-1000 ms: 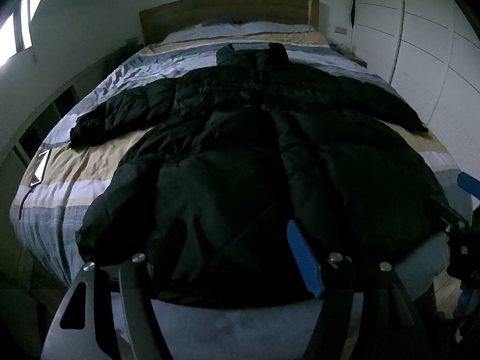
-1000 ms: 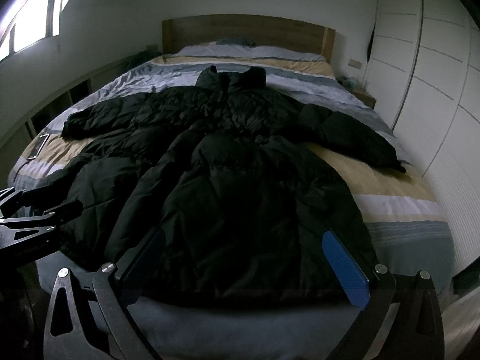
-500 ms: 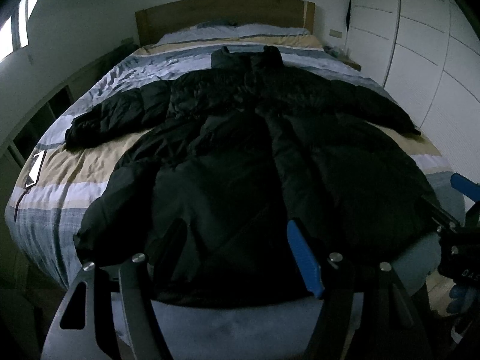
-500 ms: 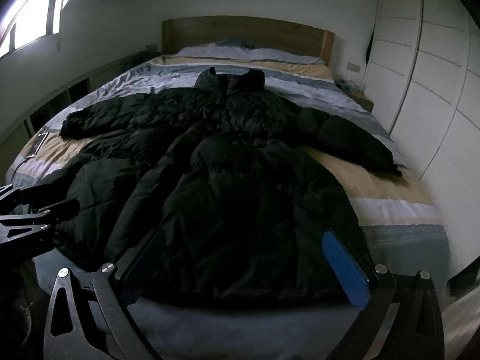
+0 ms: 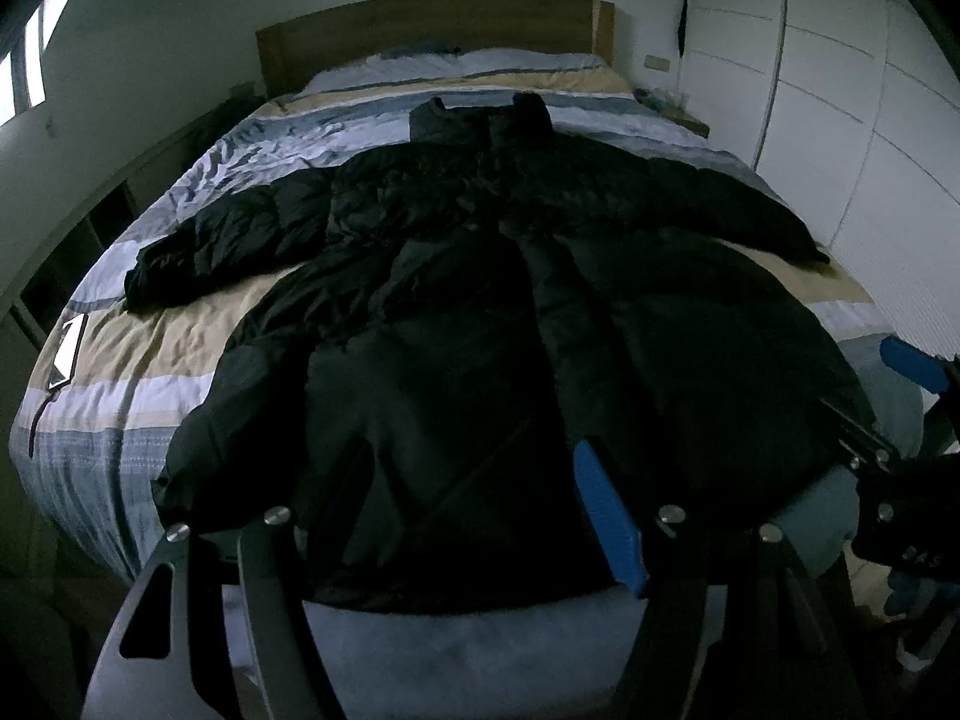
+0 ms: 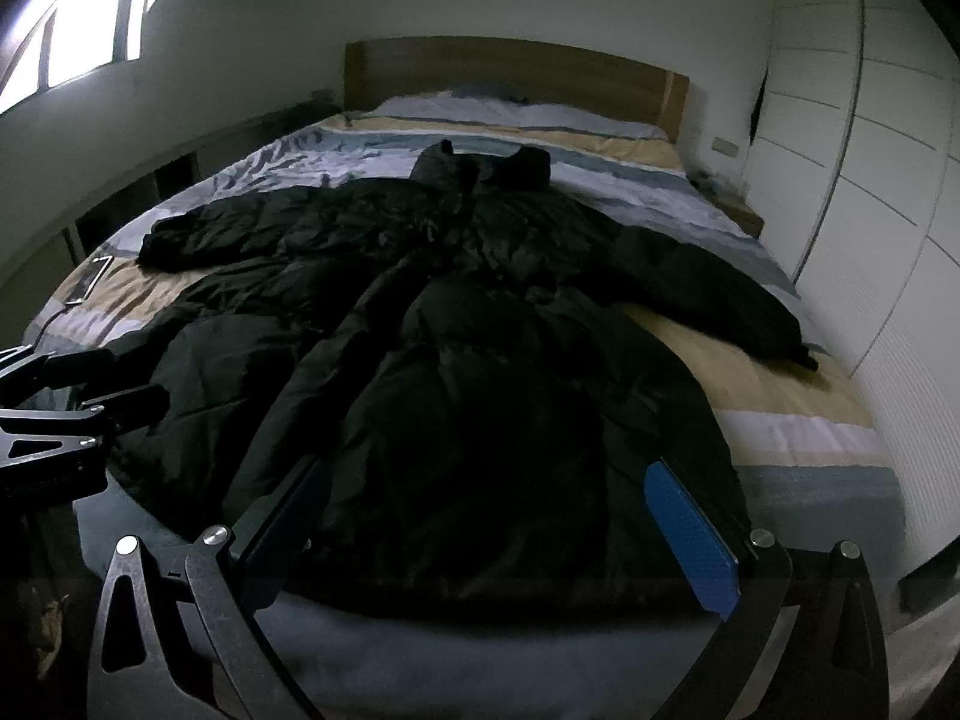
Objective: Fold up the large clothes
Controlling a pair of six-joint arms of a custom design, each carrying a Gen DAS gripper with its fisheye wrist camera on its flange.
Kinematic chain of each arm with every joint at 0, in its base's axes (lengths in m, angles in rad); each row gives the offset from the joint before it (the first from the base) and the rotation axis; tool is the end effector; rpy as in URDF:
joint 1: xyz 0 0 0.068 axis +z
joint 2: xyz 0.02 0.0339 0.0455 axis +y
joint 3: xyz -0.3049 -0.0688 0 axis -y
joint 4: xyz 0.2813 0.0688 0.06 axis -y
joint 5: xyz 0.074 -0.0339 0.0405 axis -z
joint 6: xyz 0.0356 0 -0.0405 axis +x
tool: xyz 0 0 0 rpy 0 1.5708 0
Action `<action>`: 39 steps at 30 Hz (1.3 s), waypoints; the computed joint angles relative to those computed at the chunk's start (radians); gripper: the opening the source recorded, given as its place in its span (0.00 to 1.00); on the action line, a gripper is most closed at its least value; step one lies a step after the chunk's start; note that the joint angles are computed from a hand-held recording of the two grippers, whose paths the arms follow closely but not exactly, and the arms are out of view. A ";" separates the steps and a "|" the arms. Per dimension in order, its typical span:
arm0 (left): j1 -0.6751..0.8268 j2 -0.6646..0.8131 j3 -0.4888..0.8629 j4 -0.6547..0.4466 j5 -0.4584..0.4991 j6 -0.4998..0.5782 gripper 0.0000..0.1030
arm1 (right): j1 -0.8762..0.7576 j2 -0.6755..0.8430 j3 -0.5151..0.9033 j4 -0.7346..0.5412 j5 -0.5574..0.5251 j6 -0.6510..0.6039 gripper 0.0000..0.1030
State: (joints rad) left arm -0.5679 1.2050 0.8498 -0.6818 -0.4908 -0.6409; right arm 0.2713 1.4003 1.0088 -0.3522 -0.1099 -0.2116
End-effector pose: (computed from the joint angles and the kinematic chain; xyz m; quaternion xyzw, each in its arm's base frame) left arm 0.2191 -0.1199 0.2659 -0.0982 0.9327 0.0474 0.3437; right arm 0.3185 0.0926 0.2880 -0.2401 0.8825 0.0622 0.3996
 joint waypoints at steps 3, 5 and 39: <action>0.006 0.003 0.016 -0.019 0.010 0.001 0.66 | -0.009 0.005 0.004 0.005 -0.019 0.004 1.00; 0.005 0.005 0.023 -0.032 0.003 -0.005 0.66 | -0.014 0.010 0.007 0.006 -0.030 0.004 1.00; 0.438 0.318 0.482 0.118 0.087 0.423 0.66 | -0.137 0.590 0.830 -0.115 -0.041 0.107 1.00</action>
